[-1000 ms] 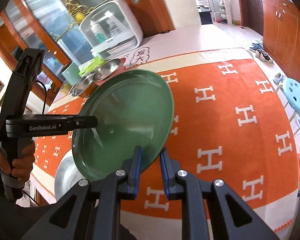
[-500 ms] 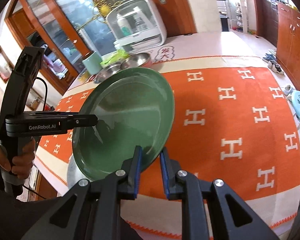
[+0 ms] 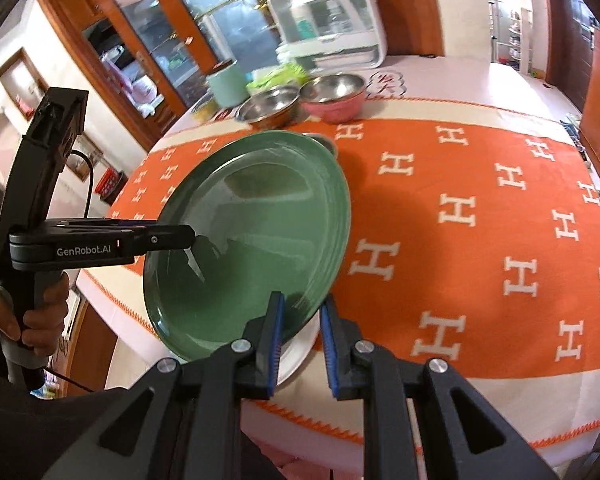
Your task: Organize plates and bowls
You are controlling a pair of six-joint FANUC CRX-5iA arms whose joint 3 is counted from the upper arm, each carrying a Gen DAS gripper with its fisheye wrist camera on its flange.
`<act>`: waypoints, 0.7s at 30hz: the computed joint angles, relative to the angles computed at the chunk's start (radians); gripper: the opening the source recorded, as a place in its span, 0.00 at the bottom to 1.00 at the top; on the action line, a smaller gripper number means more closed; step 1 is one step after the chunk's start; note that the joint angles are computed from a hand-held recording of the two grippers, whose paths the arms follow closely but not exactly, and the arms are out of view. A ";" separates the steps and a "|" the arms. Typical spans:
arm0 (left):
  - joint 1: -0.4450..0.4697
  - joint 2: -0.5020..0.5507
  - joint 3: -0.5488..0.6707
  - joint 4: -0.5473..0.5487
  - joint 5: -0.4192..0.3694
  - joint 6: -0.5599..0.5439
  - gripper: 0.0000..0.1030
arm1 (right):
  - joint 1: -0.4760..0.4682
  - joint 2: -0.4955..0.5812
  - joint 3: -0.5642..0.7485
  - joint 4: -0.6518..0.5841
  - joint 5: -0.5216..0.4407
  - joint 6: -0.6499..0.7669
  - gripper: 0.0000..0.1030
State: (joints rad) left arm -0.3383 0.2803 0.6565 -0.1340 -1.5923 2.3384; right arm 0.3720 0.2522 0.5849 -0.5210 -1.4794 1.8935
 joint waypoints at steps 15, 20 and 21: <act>0.038 -0.194 -0.335 0.055 0.095 0.106 0.39 | 0.126 0.001 -0.049 0.092 -0.051 0.016 0.19; 0.048 -0.209 -0.388 0.073 0.107 0.114 0.39 | 0.161 0.012 -0.060 0.136 -0.068 0.027 0.21; 0.051 -0.211 -0.398 0.079 0.111 0.116 0.39 | 0.165 0.015 -0.061 0.142 -0.069 0.027 0.21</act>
